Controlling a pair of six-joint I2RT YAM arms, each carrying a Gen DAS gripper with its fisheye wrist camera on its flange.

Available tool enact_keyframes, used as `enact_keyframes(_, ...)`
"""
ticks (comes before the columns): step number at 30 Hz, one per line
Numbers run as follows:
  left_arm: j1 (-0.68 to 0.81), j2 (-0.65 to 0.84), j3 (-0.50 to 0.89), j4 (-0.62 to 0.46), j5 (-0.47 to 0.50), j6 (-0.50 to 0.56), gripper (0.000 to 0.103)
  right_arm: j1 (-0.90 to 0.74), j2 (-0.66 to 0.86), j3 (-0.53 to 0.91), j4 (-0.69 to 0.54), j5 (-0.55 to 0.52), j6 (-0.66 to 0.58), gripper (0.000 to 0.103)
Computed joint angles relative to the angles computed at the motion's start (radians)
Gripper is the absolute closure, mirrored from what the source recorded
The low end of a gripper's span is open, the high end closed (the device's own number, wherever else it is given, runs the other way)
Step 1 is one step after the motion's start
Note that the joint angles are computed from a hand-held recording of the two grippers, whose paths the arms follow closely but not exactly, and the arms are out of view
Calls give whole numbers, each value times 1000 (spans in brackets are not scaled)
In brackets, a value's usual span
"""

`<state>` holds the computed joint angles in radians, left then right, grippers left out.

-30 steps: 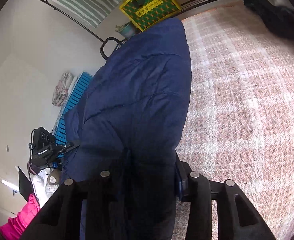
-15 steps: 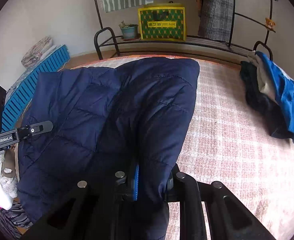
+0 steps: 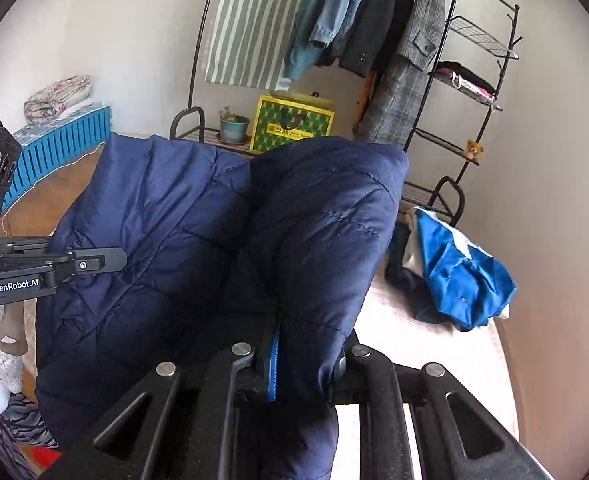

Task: Fold large clothes
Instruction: 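Carry the held jacket with both grippers toward the clothes stack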

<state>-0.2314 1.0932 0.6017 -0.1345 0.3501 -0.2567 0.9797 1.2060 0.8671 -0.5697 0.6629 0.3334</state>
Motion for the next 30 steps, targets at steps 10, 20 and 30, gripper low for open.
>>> enact_keyframes(10,-319,-13,93,-20,-199,-112,86,121,-184,28,-295,167,130,89)
enact_keyframes(20,-482,446,377,87,-274,-169,86,-460,-404,-140,-97,-244,-298,89)
enact_keyframes(30,-423,1077,1140,-47,-189,-101,86,-1003,-55,-13,211,-571,-651,89)
